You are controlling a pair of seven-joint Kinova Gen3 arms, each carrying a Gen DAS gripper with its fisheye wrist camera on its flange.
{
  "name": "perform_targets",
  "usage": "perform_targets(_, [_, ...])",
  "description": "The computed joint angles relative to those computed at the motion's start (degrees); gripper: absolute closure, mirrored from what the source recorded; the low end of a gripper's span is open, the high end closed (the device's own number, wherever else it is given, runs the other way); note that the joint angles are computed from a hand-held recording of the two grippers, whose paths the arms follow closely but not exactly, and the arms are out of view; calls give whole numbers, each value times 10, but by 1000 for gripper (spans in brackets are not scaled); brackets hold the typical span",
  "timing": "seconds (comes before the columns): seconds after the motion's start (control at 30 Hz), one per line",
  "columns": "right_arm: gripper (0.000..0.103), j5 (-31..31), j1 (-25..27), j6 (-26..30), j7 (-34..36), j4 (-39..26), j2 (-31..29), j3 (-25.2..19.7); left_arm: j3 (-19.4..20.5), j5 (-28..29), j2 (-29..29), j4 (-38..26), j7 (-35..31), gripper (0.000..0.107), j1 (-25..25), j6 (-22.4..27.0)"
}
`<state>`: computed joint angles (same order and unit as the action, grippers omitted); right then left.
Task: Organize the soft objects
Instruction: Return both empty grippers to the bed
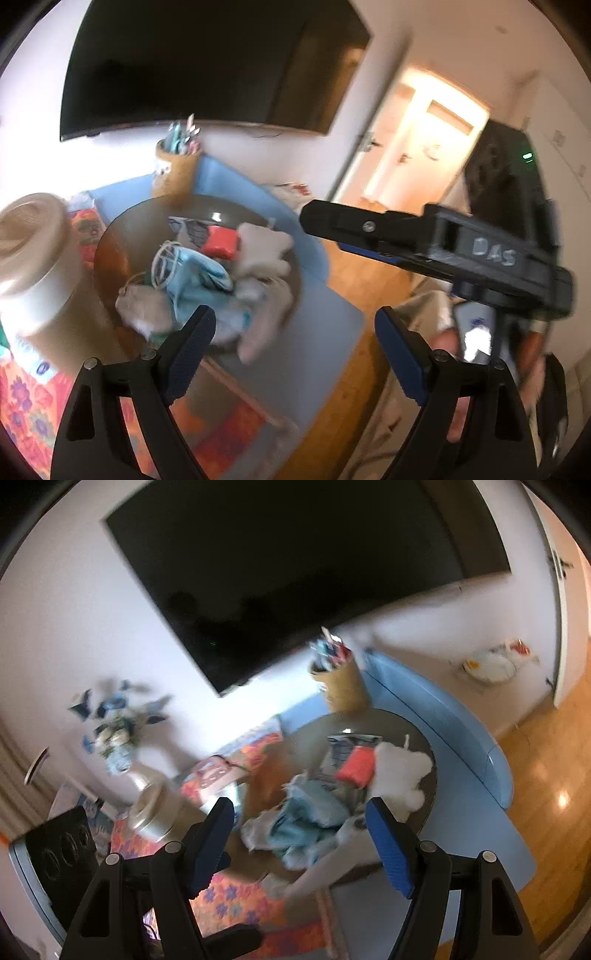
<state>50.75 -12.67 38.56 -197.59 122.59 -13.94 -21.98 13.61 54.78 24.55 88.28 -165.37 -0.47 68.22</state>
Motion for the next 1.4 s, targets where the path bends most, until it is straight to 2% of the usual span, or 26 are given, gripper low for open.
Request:
perform_targets(0.13, [7,79,-30,42,-66,20,-8,-83,14,5,-7,15,-77,20,-101,93])
perform_targets(0.2, [7,121,-36,40,-93,31,-2,-124,-1,8,-15,17,-107,20,-141,117])
perform_targets(0.27, [7,163,-18,21,-118,35,13,-168,-45,20,-28,26,-144,20,-153,123])
perform_targets(0.33, [7,204,3,6,-125,22,46,-208,-78,26,-36,33,-180,20,-170,113])
perform_targets(0.37, [6,217,-1,7,-115,8,73,-213,-92,24,-40,34,-190,19,-180,98])
perform_targets(0.43, [6,233,-23,-10,-72,-33,126,-199,-105,30,-43,37,-198,18,-198,69])
perform_targets(0.53, [6,212,-93,-19,-2,-110,205,-131,-113,43,-45,37,-191,18,-224,26])
perform_targets(0.6, [6,192,-132,-41,45,-163,259,-81,-81,37,-40,20,-160,18,-263,-15])
perform_targets(0.67, [6,167,-150,-51,91,-217,312,-55,-72,33,-32,-9,-120,18,-279,-49])
perform_targets(0.73, [6,135,-181,-55,128,-270,360,-12,-95,35,-17,-47,-73,17,-267,-66])
perform_targets(0.8, [6,93,-214,-48,160,-323,404,40,-148,29,8,-87,-27,5,-220,-73])
perform_targets(0.87, [6,55,-239,-27,184,-376,446,83,-169,13,48,-126,20,5,-189,-78])
perform_targets(0.93, [7,28,-258,10,200,-429,487,115,-148,4,95,-140,46,5,-181,-114])
perform_targets(1.03, [7,-10,-286,80,231,-505,544,160,-76,0,134,-119,26,5,-210,-183])
perform_targets(1.1, [7,2,-292,127,224,-537,574,163,-56,-15,156,-115,27,6,-210,-218])
perform_targets(1.13, [7,19,-286,143,211,-543,582,149,-36,-26,164,-113,29,6,-220,-229])
perform_targets(1.2, [7,62,-257,165,180,-540,588,97,-28,-47,174,-115,45,6,-218,-244])
perform_targets(1.23, [7,78,-244,185,173,-548,595,71,-40,-66,180,-124,67,6,-205,-244])
perform_targets(1.27, [7,92,-233,201,168,-552,599,49,-63,-78,187,-139,90,6,-186,-234])
perform_targets(1.33, [7,99,-225,222,178,-570,611,31,-82,-104,203,-177,137,6,-171,-196])
perform_targets(1.4, [6,75,-229,244,213,-596,621,32,-63,-132,228,-220,184,6,-186,-155])
